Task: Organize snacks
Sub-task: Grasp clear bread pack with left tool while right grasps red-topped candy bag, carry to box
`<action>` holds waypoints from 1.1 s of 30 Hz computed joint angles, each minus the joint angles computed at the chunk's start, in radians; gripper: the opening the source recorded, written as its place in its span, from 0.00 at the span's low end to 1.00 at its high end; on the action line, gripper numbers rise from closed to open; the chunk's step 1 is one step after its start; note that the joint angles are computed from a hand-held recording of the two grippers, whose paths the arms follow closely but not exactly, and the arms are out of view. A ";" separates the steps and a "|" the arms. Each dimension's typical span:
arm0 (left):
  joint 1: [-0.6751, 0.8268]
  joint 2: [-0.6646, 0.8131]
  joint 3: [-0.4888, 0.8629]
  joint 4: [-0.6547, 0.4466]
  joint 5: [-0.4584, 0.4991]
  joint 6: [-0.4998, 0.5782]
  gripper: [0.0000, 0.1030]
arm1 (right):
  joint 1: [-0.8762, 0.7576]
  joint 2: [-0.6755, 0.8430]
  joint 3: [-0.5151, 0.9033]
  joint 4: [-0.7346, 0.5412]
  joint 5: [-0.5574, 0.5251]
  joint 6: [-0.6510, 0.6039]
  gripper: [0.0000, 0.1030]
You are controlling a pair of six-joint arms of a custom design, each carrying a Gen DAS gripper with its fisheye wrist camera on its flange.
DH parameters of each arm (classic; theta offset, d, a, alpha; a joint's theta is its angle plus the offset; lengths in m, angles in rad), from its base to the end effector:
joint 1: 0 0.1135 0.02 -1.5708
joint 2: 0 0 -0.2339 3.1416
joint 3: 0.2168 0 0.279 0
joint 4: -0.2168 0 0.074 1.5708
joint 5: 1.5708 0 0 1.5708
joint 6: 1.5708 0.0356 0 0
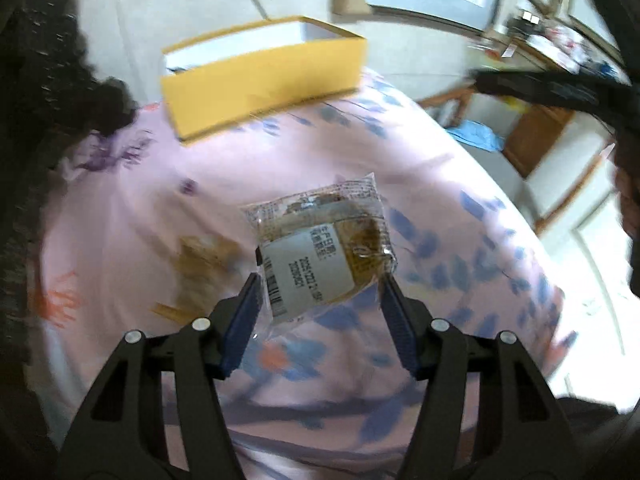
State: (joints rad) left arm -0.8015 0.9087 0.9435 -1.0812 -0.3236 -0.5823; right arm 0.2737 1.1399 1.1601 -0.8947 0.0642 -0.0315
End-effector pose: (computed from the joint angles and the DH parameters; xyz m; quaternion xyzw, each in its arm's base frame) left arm 0.1475 -0.1361 0.2742 0.0628 0.9521 -0.0434 0.2963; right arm 0.2546 0.0691 0.3075 -0.1320 0.9303 0.0112 0.3421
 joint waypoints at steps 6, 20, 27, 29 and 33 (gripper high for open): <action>0.270 0.008 0.119 -0.023 -0.003 0.133 0.59 | -0.041 -0.089 0.058 -0.037 0.026 0.027 0.48; 0.609 0.155 0.376 -0.037 0.117 0.185 0.59 | -0.156 -0.034 0.279 -0.008 -0.024 0.000 0.49; 0.575 0.364 0.570 0.005 0.035 0.211 0.60 | -0.060 0.190 0.460 0.050 -0.113 0.026 0.49; 0.580 0.421 0.615 0.050 0.028 0.237 0.61 | -0.036 0.275 0.519 0.077 -0.129 0.017 0.49; 0.600 0.541 0.703 0.112 0.038 0.265 0.62 | 0.002 0.480 0.670 0.129 -0.133 0.011 0.49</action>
State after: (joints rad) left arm -0.2018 1.4492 1.6461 -0.9688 -0.2861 -0.3168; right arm 0.2761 1.6195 1.8303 -0.7653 -0.0686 -0.0201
